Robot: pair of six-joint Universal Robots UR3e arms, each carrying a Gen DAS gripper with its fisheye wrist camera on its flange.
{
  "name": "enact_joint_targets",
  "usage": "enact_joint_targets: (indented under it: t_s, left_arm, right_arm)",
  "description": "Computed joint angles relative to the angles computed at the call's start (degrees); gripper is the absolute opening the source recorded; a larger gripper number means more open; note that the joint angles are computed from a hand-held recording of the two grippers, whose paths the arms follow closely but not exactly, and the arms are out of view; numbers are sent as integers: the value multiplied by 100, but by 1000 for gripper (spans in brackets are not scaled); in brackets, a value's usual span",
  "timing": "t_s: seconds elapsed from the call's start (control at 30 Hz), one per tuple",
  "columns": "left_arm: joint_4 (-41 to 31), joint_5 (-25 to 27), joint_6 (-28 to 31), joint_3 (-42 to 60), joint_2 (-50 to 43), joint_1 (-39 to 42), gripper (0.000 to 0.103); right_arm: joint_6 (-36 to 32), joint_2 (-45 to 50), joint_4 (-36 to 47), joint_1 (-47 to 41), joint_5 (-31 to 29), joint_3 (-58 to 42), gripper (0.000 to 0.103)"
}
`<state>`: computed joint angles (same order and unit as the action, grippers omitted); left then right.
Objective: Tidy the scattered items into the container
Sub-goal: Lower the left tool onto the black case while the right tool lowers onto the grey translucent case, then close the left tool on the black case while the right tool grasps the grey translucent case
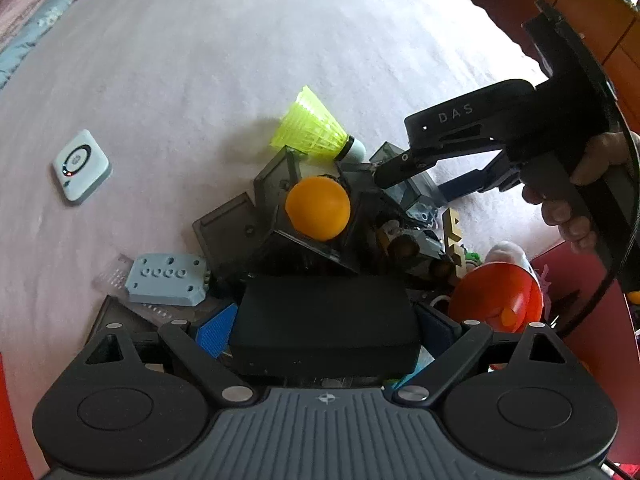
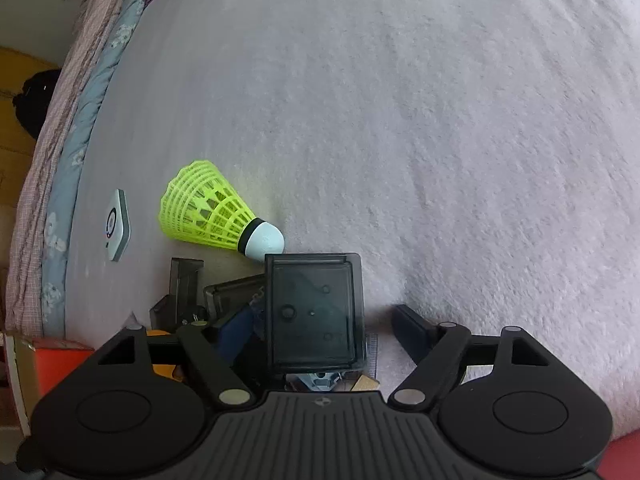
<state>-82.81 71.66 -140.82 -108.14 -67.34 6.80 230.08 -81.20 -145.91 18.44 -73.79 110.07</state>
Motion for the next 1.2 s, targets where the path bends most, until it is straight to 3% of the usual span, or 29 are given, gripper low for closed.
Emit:
enact_joint_targets:
  t_s: [0.07, 0.13, 0.3, 0.37, 0.53, 0.73, 0.9, 1.2]
  left_arm:
    - [36, 0, -14, -2, -83, -2, 93]
    - [48, 5, 2, -24, -106, 0, 93]
    - [150, 68, 79, -96, -86, -86, 93]
    - [133, 63, 40, -118, -20, -49, 93]
    - [29, -21, -15, -242, 320, 246, 93]
    - [-673, -173, 96, 88, 638, 682, 93]
    - [-1485, -377, 370, 615, 896, 1020, 93]
    - [-3032, -521, 1140, 1504, 1298, 1768, 93]
  right_arm:
    - [-82, 79, 113, 90, -113, -156, 78]
    - [-76, 132, 209, 213, -325, -319, 68]
    - [78, 207, 575, 606, -893, -726, 64]
    - [153, 142, 786, 760, -1141, -881, 54]
    - [375, -307, 967, 1018, -1464, -848, 53]
    - [416, -469, 1623, 1393, -1818, -1251, 53]
    - [1082, -921, 1962, 1797, -2029, -1394, 53]
    - [2608, -667, 3122, 3029, -2496, -2680, 53]
